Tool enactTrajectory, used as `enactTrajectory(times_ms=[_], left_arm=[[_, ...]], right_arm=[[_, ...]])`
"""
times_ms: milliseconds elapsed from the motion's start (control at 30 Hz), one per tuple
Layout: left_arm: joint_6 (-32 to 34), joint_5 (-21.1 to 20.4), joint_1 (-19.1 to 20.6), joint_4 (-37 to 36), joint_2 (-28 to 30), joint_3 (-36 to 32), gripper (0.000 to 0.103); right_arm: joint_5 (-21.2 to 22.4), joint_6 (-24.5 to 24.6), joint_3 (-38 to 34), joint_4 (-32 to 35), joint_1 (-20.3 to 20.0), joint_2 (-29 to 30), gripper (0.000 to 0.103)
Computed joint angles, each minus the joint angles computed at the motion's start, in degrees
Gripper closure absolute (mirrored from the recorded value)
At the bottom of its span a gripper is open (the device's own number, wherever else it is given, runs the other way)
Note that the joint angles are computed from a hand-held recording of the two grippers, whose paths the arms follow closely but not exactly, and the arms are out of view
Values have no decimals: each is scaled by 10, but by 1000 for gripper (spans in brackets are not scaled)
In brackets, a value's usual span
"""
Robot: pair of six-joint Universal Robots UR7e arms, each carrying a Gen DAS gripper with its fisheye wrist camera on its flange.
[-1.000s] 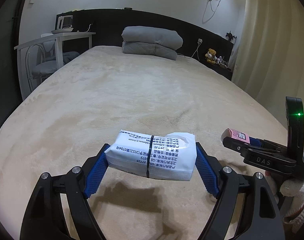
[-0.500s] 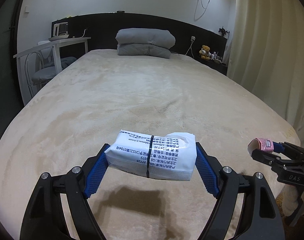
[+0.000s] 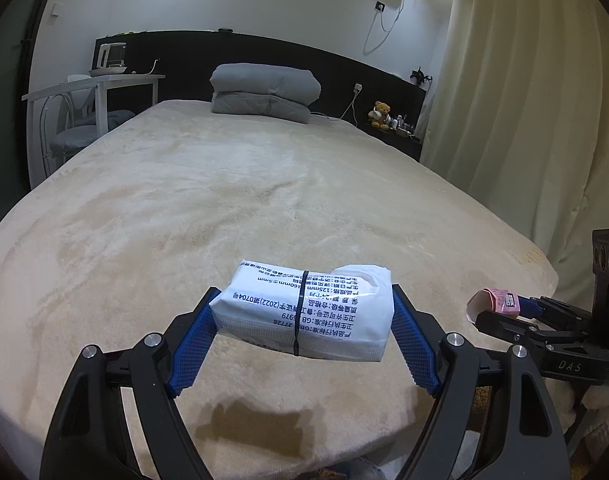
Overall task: Collect trash
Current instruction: 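Carry the white packet and pink box down over the floor bin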
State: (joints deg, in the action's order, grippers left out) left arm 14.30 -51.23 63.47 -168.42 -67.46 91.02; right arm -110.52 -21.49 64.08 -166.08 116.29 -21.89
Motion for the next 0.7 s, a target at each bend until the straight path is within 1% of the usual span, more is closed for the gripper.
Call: enactTrajectory(times_ms=[167, 333, 500, 700], left_arm=[[-27, -16, -11, 5, -23, 52, 23], [-45, -30, -19, 19, -38, 91, 23], [-67, -51, -20, 49, -52, 115, 23], [-127, -87, -10, 95, -69, 142, 23]], right_arm=[[3, 11, 82, -29, -4, -42, 36], [5, 9, 142, -51, -7, -68, 36], [6, 10, 173, -43, -10, -81, 36], [-3, 13, 188, -18, -17, -86, 36]])
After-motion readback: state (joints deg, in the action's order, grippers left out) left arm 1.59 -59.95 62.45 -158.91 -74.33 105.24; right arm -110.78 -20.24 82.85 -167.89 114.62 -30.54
